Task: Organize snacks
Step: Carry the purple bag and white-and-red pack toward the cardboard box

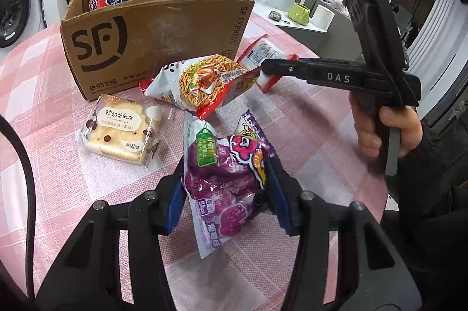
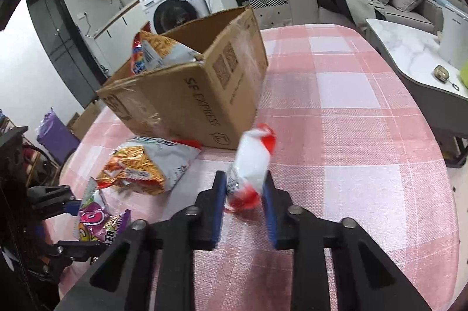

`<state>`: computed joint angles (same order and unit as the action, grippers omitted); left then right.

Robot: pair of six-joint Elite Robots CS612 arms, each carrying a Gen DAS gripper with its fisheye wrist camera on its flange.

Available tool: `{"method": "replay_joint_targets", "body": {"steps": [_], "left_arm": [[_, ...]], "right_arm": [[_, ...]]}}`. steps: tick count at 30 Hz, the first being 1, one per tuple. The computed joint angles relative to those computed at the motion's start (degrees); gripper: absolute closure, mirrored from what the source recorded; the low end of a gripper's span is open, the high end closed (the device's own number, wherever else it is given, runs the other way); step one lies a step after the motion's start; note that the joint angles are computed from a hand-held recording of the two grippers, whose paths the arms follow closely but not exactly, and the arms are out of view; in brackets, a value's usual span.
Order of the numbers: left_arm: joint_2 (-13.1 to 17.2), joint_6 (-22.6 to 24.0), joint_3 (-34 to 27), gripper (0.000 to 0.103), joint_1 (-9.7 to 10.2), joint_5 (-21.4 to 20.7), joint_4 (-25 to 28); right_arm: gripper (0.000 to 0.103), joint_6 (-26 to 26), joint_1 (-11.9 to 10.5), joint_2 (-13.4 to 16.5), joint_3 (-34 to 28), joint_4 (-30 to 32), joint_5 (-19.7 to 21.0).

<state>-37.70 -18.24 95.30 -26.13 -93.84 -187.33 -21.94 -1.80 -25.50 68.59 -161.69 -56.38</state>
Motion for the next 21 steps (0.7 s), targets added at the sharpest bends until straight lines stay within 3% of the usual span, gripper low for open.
{"method": "replay_joint_targets", "body": {"steps": [11,21], "left_arm": [[-1.0,0.0,2.0,0.055,0.22,-0.6,-4.7],[-2.6,-1.9,4.8,0.055,0.19,3.6,-9.7]], "right_arm": [[0.082,-1.7,-0.5,-2.3,3.4,-5.6,2.7],[0.082,-1.3,-1.2,-4.2,6.4,-10.4,6.3]]}}
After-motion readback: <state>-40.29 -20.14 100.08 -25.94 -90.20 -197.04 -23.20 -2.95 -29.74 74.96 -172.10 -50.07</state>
